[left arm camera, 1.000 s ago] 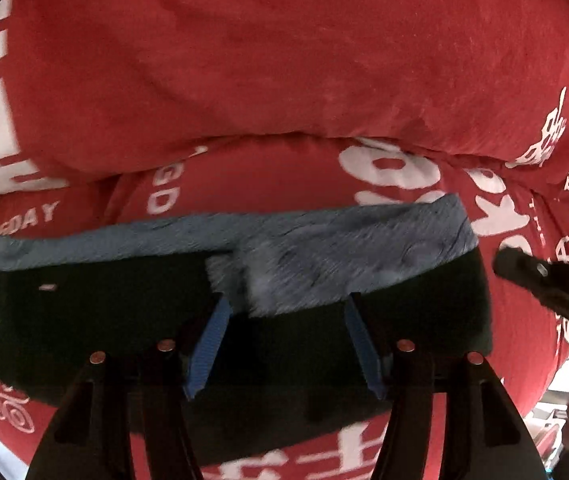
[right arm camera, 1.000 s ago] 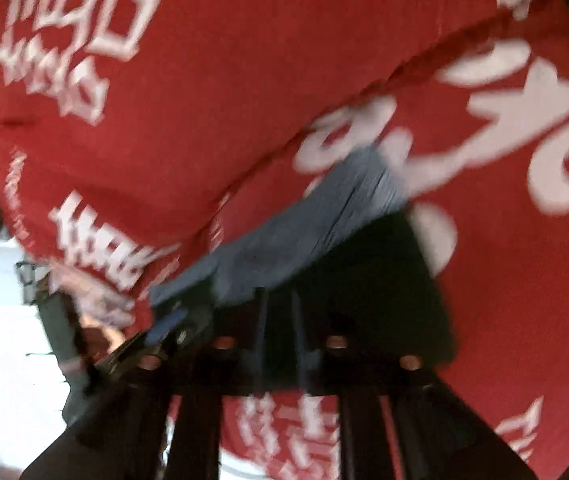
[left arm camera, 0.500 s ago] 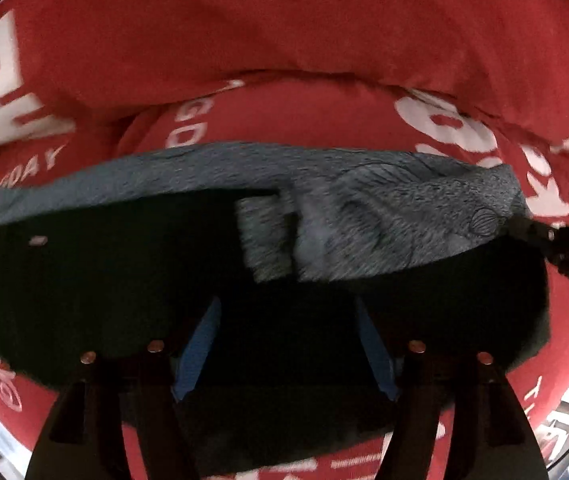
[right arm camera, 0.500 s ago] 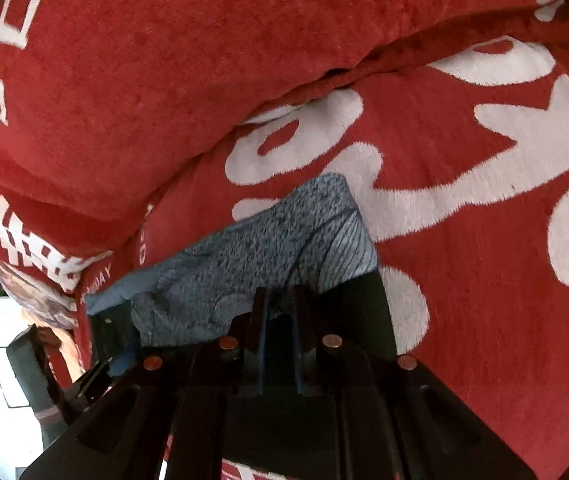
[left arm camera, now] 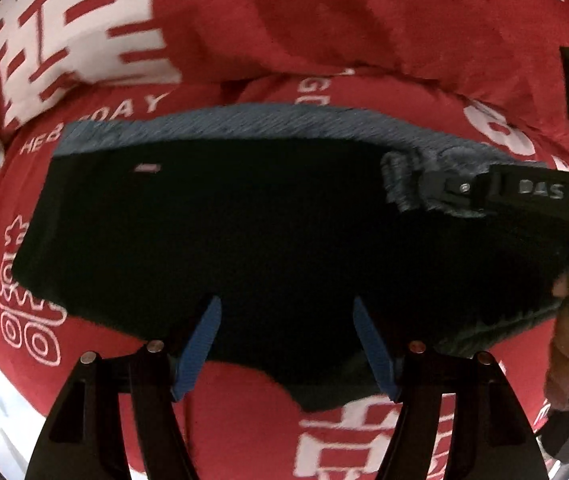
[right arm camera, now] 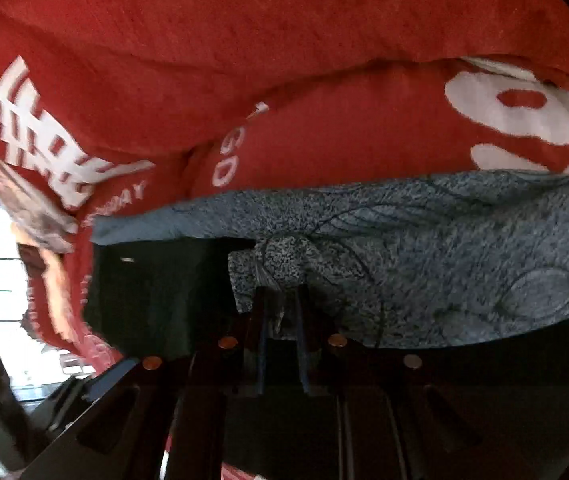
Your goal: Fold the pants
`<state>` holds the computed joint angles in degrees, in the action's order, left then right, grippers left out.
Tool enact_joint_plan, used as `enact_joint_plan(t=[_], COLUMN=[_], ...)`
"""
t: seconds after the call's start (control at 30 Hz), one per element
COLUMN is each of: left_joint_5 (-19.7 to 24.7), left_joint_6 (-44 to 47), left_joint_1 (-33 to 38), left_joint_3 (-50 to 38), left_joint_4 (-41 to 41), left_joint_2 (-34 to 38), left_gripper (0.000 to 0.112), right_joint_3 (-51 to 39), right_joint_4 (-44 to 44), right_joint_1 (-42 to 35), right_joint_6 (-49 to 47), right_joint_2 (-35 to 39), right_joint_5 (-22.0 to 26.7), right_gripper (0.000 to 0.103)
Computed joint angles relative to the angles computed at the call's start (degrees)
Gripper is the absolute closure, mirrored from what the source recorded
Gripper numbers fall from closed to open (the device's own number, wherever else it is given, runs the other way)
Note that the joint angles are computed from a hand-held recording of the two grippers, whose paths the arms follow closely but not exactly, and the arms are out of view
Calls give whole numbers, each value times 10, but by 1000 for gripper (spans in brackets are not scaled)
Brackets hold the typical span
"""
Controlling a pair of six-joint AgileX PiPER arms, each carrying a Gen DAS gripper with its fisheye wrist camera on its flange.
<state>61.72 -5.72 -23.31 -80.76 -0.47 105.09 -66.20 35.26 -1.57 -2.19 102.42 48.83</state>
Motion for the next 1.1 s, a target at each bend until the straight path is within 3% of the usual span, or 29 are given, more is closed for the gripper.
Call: enact_joint_plan(t=[0.13, 0.37, 0.57, 1.03, 1.1], left_joint_5=[-4, 15, 27, 52, 56], left_joint_6=[6, 17, 29, 60, 56], left_joint_1=[15, 42, 62, 95, 96], left_joint_3=[23, 34, 45, 52, 51], left_joint_4=[-4, -9, -11, -16, -8], left_joint_2=[-11, -34, -52, -57, -55], left_gripper=[43, 42, 42, 42, 21], right_joint_3=[-28, -6, 16, 63, 60], right_joint_4=[-44, -64, -85, -87, -86], right_joint_1=[28, 55, 97, 161, 170], right_joint_6=[10, 66, 124, 199, 205], right_joint_2=[-9, -78, -133, -158, -152], right_joint_5=[56, 102, 121, 136, 135], right_gripper=[82, 81, 57, 45, 42])
